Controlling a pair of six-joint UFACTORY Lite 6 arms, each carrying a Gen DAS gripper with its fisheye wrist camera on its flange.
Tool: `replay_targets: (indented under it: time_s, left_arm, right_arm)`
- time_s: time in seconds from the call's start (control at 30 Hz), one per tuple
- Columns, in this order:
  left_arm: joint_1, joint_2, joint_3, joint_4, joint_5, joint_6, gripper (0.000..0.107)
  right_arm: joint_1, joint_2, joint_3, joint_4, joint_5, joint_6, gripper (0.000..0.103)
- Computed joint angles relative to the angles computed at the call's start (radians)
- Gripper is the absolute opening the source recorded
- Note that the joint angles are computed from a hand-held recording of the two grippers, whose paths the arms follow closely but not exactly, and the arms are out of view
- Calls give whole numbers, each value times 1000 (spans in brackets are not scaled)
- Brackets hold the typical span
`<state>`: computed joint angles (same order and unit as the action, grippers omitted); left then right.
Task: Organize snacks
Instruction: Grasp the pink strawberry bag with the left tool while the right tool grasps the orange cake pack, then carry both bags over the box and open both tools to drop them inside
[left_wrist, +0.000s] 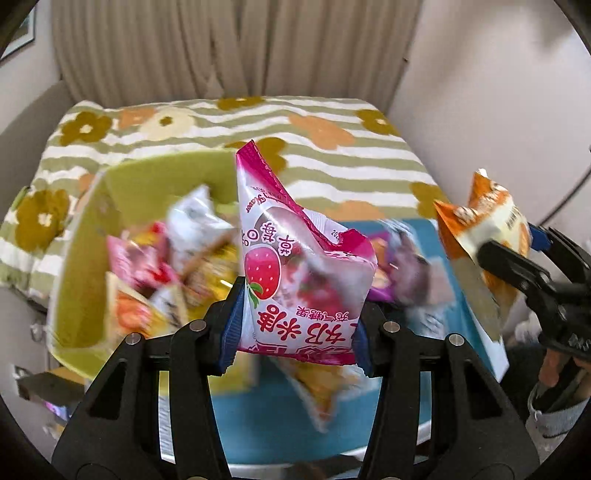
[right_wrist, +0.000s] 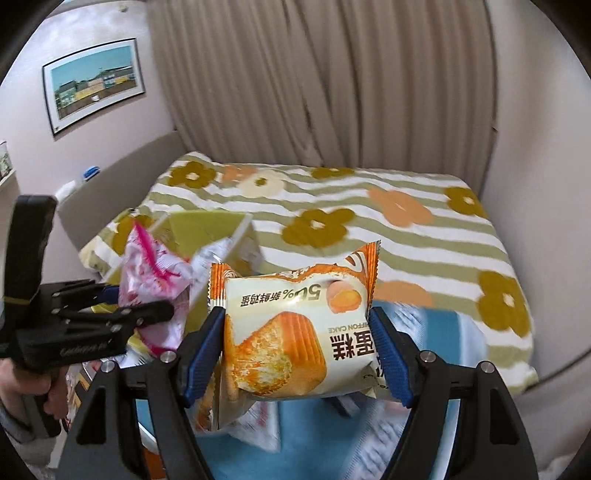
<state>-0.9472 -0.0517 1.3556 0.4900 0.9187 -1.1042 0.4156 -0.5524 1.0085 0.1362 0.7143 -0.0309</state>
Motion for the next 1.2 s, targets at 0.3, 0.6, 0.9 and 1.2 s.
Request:
replay_targets:
  time_s: [0.3,0.6,0.9,1.2]
  left_arm:
    - [573,-7,-58,-358,-170,660,46]
    - [881,281,100,-641,-212,1117,50]
    - [951,215,-52,-698,-278,1207,101]
    - [915,-68,-352,-623,-292,1034,101]
  right_arm:
    - [297,524,394,-283,-114,424,72]
    - [360,993,869,-330,-43,552,72]
    - [367,1150,1041,-298,24,555,72]
    - [375,1268,1237,-190,115,404,74]
